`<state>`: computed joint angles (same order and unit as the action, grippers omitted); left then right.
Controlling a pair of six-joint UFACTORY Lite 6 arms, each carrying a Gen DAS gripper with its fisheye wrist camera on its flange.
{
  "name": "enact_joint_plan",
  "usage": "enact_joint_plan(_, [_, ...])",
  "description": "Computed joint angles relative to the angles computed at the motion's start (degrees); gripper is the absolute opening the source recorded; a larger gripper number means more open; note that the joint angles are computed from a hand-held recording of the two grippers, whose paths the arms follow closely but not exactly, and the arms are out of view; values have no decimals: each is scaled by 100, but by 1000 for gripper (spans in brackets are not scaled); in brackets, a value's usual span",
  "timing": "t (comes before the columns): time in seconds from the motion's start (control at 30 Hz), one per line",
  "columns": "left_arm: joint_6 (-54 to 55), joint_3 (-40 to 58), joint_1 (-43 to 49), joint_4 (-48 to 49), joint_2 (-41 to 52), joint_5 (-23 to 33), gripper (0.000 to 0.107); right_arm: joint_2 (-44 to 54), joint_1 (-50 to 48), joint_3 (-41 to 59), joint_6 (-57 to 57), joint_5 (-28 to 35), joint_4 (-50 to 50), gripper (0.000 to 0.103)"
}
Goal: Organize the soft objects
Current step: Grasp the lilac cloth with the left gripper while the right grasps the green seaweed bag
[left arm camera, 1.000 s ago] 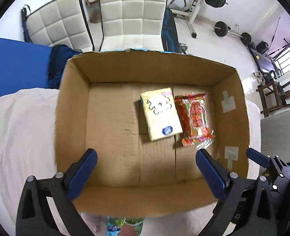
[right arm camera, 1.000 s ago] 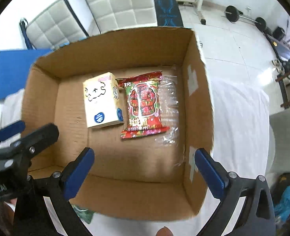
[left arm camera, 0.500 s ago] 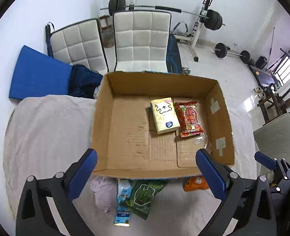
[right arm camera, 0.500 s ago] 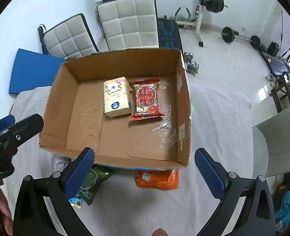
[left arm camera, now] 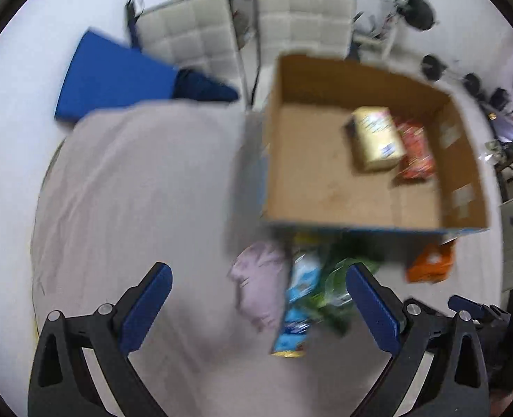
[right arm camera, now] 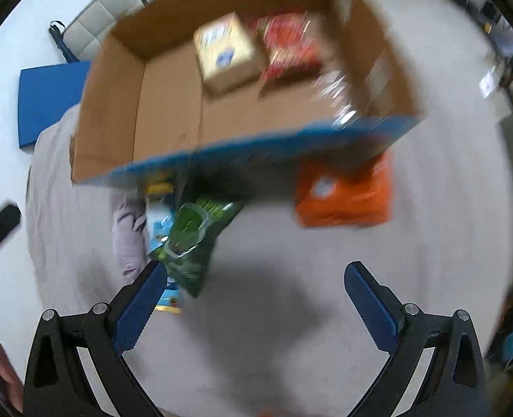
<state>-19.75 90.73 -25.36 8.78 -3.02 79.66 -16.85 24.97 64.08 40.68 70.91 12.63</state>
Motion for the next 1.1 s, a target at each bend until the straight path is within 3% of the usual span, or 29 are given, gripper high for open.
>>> enact_joint_plan(0.13, [233,-1321,518,89,-452,-403,103,686,284,-491,143,-1123,661,103])
enact_joint_plan(0.27, [470,-2064,1000,-7,-666,-687,103,1526,583,-496,324,-1828,836,99])
enact_joint_plan(0.37, [605,-2283,1138,-142,-650,-814,103,1781,927,-361,947,-1915,342,78])
enact_joint_plan(0.5, [729,-2475,1168,-394,-423,-1087,103,1562,993,-614,686,-1875,579,52])
enact_joint_plan(0.7, [1107,-2562,1219,-1082,570,-1504,103,378,956,-1504,571,-997,234,52])
enact_joint_plan(0.77, [1182,-2595,1203,-1226,897,-1680,95,-83,826,-1882,420,-784,252,53])
enact_joint_plan(0.83, [1282,-2618,1188,-1338,1135,-1747,66,-464,671,-2183,305,-703,346,57])
enact_joint_plan(0.87, [1403,-2667,1210,-1488,1177,-1804,60,-616,637,-2302,325,-675,342,60])
enact_joint_plan(0.97, [1404,-2766,1108,-1467,1061,-1894,49,-790,602,-2534,351,-749,470,63])
enact_joint_plan(1.03, [1483,-2844,1054,-1603,941,-1871,36,-681,614,-2614,263,-893,567,63])
enact_joint_plan(1.1, [1289,-3020,898,-1445,689,-1819,36,-655,719,-2757,267,-1012,640,63])
